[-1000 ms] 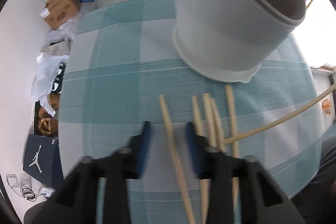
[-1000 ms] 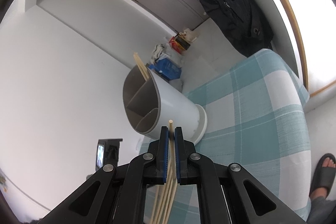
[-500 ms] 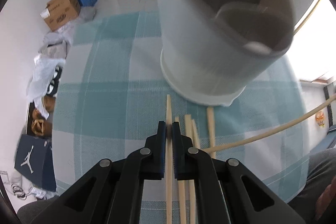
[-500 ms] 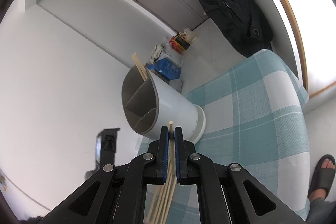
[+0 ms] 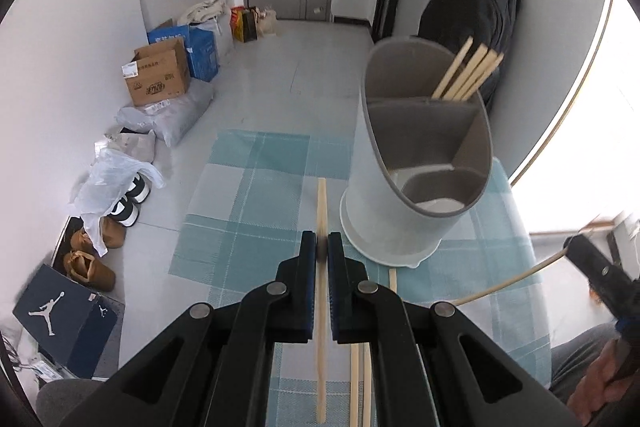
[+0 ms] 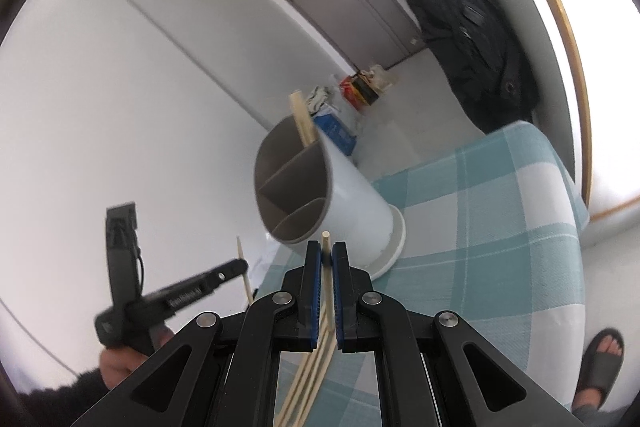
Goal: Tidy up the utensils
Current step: 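Lift both held chopsticks up over the white holder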
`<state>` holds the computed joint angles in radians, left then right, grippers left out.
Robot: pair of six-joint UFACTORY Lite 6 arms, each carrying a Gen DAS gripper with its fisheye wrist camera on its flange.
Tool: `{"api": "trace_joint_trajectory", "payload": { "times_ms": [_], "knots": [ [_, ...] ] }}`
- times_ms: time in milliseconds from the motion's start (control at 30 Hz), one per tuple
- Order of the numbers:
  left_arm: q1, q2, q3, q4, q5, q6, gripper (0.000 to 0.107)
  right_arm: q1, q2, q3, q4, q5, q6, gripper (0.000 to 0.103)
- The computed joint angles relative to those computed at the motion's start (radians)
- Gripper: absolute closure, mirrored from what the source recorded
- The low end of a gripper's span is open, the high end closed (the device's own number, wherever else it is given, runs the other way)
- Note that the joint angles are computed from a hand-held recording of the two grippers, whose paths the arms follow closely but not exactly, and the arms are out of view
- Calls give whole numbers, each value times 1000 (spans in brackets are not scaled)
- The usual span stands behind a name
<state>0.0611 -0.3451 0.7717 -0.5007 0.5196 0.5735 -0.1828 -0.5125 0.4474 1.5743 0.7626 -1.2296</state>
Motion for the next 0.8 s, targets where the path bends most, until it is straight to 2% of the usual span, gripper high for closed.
{"api": "trace_joint_trajectory", "payload": {
  "times_ms": [100,267,333,533,700,800],
  "knots": [
    [53,-13,-12,-125,12,132,105,26,-49,-24,-5,-30,18,98],
    [85,-55,-20,-214,54,225,105,106,-135,-30,-56,-132,108,98],
    [101,-54,-13,-244,78,273,105,155,-154,-18,-94,-193,159,98],
    [130,-51,27,-252,147,317,105,251,-152,53,-221,-287,303,98],
    [162,-58,85,-248,234,324,106,325,-103,197,-506,-329,582,98],
    [155,-43,146,-238,279,300,106,323,-60,300,-619,-297,693,98]
  ]
}}
